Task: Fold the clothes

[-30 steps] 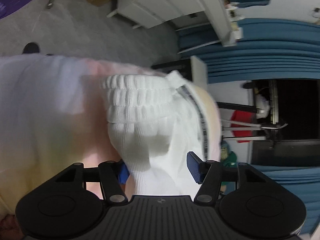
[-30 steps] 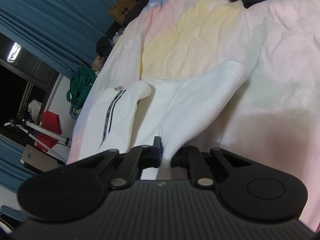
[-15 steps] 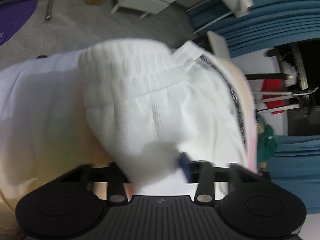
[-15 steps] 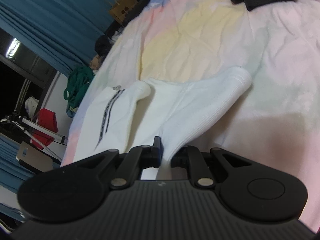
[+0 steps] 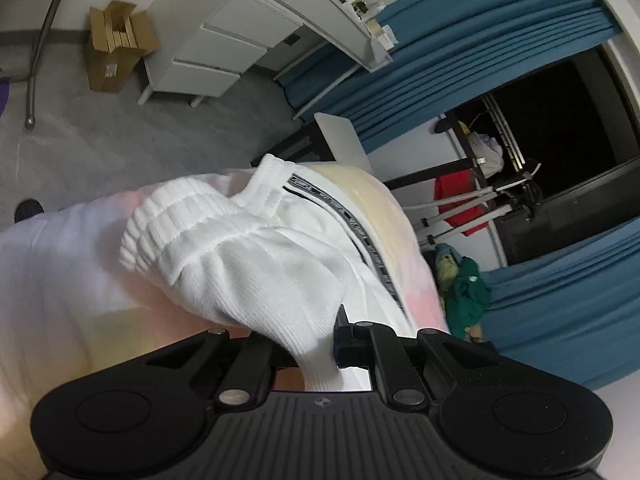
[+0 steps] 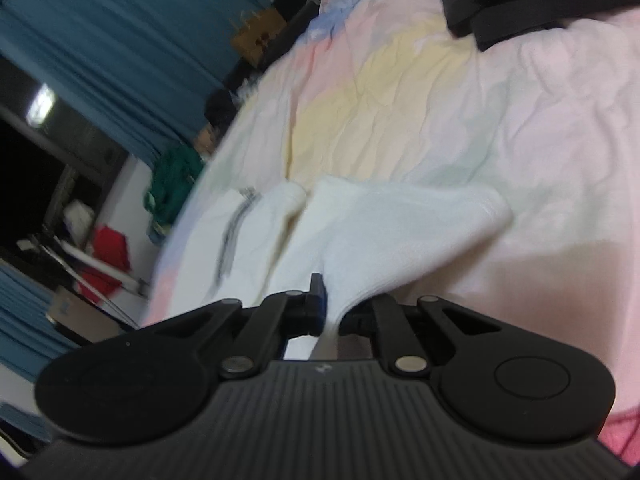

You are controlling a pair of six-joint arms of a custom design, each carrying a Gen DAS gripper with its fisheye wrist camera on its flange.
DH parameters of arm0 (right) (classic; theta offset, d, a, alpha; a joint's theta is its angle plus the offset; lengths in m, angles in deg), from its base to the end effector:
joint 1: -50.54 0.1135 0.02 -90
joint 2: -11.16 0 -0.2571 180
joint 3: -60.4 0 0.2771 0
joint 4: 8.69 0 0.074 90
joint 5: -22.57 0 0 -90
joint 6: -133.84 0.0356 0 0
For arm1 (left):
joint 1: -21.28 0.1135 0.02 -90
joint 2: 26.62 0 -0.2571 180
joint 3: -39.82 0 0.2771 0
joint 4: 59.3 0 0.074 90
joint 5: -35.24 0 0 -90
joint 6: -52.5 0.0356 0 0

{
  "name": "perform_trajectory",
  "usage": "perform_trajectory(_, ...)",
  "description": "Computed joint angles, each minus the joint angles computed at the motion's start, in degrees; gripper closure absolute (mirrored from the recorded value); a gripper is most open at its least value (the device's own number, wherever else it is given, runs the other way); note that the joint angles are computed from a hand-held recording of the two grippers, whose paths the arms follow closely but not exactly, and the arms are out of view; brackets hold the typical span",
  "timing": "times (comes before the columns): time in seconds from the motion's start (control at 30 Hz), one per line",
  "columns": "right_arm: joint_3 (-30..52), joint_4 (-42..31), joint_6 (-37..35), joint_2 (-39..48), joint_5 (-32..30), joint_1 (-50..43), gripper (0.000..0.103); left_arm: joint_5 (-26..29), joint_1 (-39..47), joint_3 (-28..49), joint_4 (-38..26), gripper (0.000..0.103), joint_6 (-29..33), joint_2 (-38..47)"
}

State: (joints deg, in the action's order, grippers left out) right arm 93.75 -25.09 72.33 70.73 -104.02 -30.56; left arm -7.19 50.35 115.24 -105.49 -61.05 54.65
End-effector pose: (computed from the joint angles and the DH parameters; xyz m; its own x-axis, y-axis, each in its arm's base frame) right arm 0.0541 -0.2080 0.1433 0.2539 0.8539 -0.4542 0.6875 0.1709 0.7058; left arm 0.2898 0.1310 0.2621 -0.6593 -0.6749 -0.3314 -0.2121 0.5897 -0.7792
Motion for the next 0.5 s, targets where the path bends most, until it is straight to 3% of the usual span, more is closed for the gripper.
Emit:
perform_trajectory(0.1,1.1,-1.4,0.5,-2.0,0.3,0.1,0.096,2.3,1.6,5.7,-6.4,0.094,2.2,2.8)
perform_trajectory(0.23,8.5,0.2,5.9,3.5,5.5,8.4,0.096,-0.5,-3.6,15.4,-6.2,0.094,-4.0,8.6)
perform_trajectory(0.4,26.1,3.0,9.4,18.7,20.0,24.5,0.096,-7.3,-12.4,30.2,-0.7,0.093,-15.1,20.1)
perform_trajectory(0.5,41.2,3.1,9.1,33.1,30.5,33.4,0.097,-13.5,-18.1,44.9,0.5,0.093,-22.2,33.1)
